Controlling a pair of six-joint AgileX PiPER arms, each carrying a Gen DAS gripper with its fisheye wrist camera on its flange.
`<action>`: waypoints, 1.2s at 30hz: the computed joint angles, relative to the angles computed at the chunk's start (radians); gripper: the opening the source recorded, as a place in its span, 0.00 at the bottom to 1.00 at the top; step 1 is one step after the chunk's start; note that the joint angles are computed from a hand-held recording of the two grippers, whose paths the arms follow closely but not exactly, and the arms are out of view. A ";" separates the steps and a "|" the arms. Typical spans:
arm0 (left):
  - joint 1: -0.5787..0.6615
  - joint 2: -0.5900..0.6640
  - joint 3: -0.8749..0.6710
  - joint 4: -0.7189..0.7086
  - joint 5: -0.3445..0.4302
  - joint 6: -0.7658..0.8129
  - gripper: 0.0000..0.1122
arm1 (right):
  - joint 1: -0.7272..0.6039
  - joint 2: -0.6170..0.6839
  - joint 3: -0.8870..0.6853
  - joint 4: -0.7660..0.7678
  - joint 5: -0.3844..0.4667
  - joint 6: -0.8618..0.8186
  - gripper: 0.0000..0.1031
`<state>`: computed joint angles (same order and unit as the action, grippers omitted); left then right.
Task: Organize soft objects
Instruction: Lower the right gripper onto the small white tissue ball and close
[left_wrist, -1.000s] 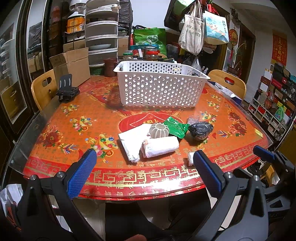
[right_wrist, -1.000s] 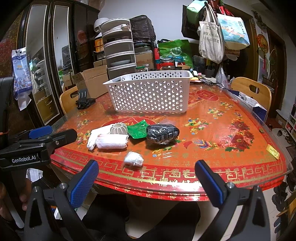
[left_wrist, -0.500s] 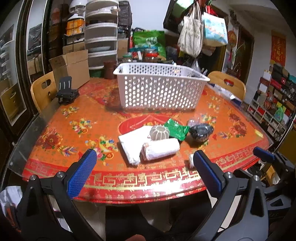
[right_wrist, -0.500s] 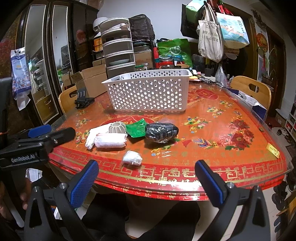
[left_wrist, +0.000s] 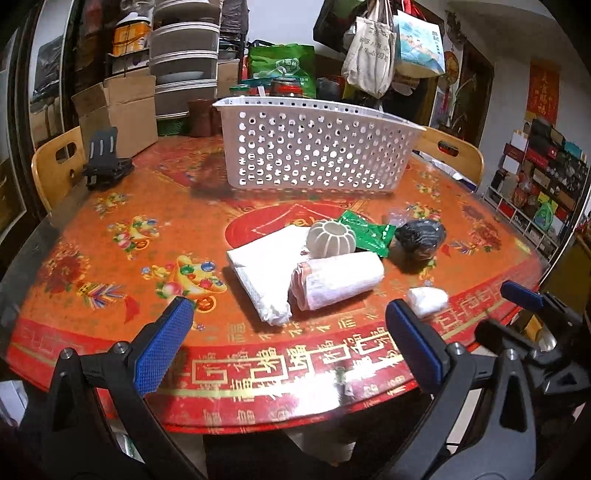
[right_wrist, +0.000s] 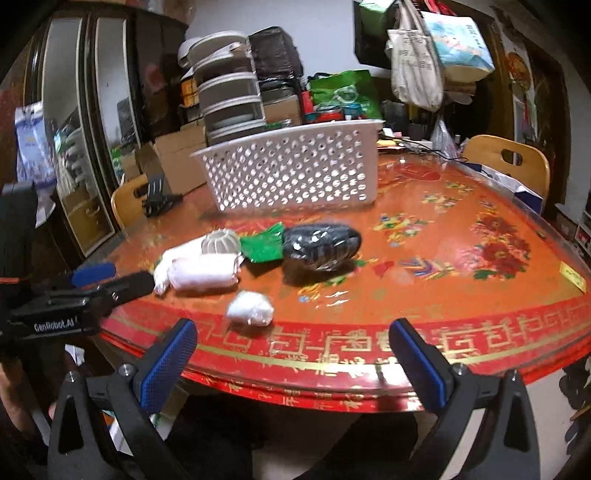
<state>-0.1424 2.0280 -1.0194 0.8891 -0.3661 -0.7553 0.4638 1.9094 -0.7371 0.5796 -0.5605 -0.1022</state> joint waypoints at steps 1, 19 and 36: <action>-0.001 0.013 -0.013 0.021 -0.004 -0.013 0.89 | -0.001 0.016 -0.009 -0.027 -0.002 0.013 1.00; -0.127 0.162 -0.216 0.067 0.069 -0.015 0.74 | -0.034 0.118 -0.080 -0.156 -0.029 0.012 0.86; -0.124 0.174 -0.147 -0.231 -0.050 0.321 0.58 | -0.043 0.158 -0.105 -0.246 -0.084 0.041 0.49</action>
